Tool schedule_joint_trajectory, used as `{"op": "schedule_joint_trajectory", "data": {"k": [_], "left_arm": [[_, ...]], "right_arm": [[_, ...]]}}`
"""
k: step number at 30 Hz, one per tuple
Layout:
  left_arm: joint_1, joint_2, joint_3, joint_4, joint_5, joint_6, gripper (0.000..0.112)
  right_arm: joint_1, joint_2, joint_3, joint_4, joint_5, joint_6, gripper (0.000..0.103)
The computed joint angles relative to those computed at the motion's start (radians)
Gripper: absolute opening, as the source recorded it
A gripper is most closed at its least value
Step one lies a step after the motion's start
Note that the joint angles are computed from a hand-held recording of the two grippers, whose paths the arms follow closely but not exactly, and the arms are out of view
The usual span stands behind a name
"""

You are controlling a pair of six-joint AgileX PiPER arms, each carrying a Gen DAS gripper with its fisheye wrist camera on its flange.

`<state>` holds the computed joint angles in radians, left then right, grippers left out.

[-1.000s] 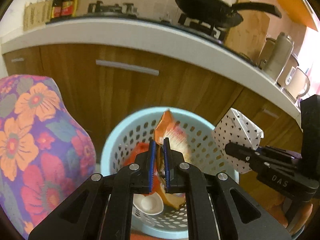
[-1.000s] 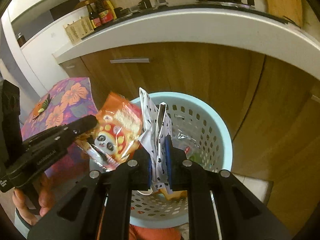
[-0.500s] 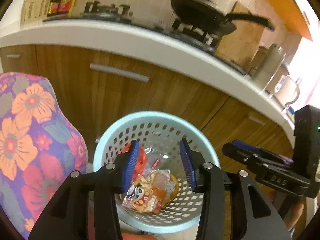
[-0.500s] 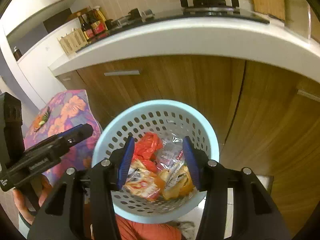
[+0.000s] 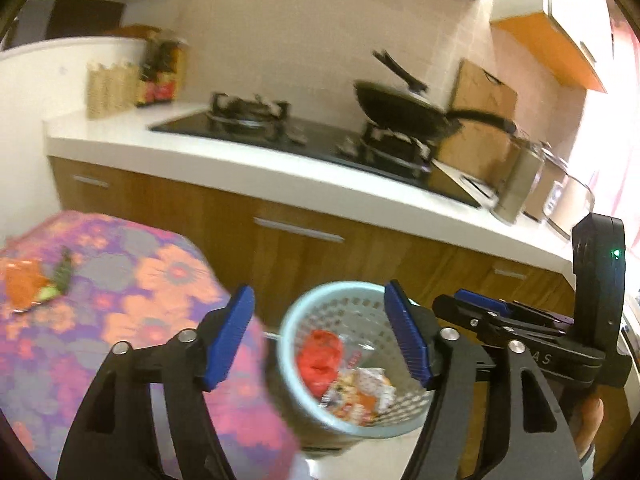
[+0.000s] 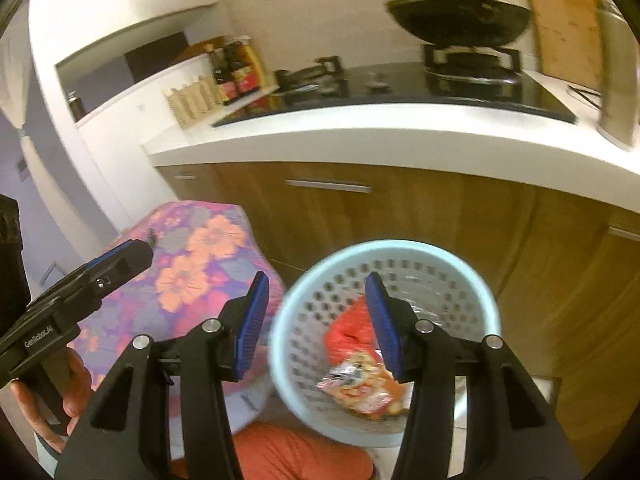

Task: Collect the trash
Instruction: 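Move both tools back to the table toward the orange wrapper and green leaf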

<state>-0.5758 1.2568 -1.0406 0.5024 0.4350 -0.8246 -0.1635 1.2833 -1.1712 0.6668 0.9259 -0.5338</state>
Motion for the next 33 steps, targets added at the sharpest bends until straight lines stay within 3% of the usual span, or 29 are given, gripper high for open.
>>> {"op": "schedule_joint_trajectory", "data": {"k": [2,9,14,17,21,26,33], "left_arm": [[0.064,-0.069,0.03,-0.061,0.009,0.08,0.068],[0.538,-0.234,0.113,-0.673,0.016,0.78,0.071],[0.947,-0.199,0.12,-1.118,0.104,1.28,0.072],[1.149,-0.1,0.095,-1.347,0.176,1.54,0.072],[1.278,0.094,-0.002,-1.46,0.241,1.648,0.074],[1.265,0.3,-0.145,-1.411,0.239,1.587,0.074],[1.218,0.439,-0.236,-1.351,0.245,1.531,0.074]], "right_arm": [[0.089,0.008,-0.026,-0.037,-0.027,0.074,0.047],[0.446,0.133,-0.154,-0.222,-0.189,0.354,0.047],[0.631,0.281,-0.268,-0.372,-0.285,0.497,0.047],[0.708,0.371,-0.348,-0.421,-0.325,0.533,0.047],[0.792,0.516,-0.504,-0.508,-0.333,0.59,0.047],[0.851,0.681,-0.706,-0.583,-0.289,0.633,0.047],[0.885,0.911,-1.017,-0.619,-0.181,0.652,0.047]]}}
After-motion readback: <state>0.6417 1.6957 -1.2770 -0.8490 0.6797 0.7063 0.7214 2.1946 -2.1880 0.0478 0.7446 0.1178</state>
